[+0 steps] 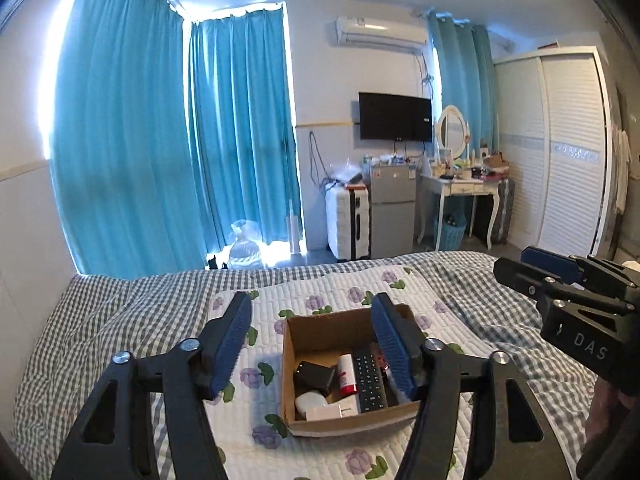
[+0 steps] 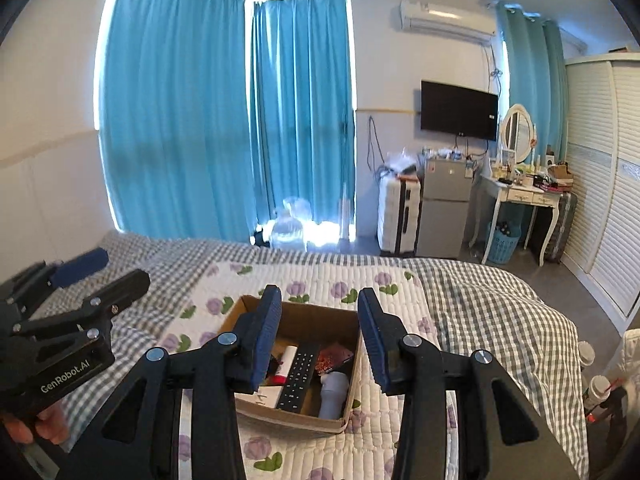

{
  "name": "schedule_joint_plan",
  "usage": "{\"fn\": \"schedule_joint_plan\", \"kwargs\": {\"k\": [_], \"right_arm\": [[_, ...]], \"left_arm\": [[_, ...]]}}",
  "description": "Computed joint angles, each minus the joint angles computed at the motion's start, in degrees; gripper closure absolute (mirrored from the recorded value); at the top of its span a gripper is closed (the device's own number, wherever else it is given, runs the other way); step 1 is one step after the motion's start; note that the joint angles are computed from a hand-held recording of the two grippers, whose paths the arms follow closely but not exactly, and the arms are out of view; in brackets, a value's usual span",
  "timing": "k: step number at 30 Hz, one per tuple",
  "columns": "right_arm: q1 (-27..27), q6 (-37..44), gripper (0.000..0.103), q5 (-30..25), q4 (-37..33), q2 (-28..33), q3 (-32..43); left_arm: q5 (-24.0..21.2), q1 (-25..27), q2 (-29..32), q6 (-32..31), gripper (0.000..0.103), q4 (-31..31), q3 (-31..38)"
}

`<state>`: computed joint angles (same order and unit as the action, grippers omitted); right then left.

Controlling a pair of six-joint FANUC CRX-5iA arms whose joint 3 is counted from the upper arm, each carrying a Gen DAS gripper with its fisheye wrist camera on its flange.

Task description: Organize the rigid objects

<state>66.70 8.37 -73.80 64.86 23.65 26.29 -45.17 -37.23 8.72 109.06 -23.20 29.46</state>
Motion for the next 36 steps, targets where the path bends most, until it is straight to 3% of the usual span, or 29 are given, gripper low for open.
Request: {"fn": "schedule_joint_plan", "kwargs": {"k": [3,6,8,9,10,13,19,25,36], "right_arm": [[1.5,-2.25,0.043,-0.48,3.12,-1.37,-3.83],[2.57,-5.51,0.035,-1.77,6.41,-1.69,-6.74],[2.63,-8.42,0.022,-0.62,7.7,-2.58,-9.82],[2.5,-10.12,0.007,0.55,8.63,-3.22,-11.82],[2.3,-12.04,0.0,1.56,9.82,-3.78,-13.94],[2.17,-15.95,0.0,1.21,11.58,-3.77,-17.19],[1.51,-18.08,0.0,0.98,7.57,-2.96,-18.69],[1.94,-21.94,0.0,1.01,6.95,-4.63,-22.6],[2.1,-19.24,0.0,0.21,5.65,-3.62,-20.99]], "left_arm": [[2.57,-1.3,-2.34,4.35,0.022,-4.35,-3.76],[4.61,-1.89,-4.22,9.45,0.003,-7.5,-7.51],[6.8,-1.42,-5.2,12.33,0.0,-8.2,-10.39],[7.32,-1.31,-5.35,12.81,0.0,-8.39,-11.2],[7.2,-1.41,-5.3,13.48,0.0,-9.09,-11.73],[7.1,-1.69,-5.61,15.32,0.0,-10.83,-13.51],[7.23,-3.18,-5.84,18.3,0.0,-15.21,-16.09],[7.06,-2.63,-5.41,18.37,0.0,-13.9,-16.48],[6.69,-2.79,-5.13,17.76,0.0,-13.4,-16.3]]}}
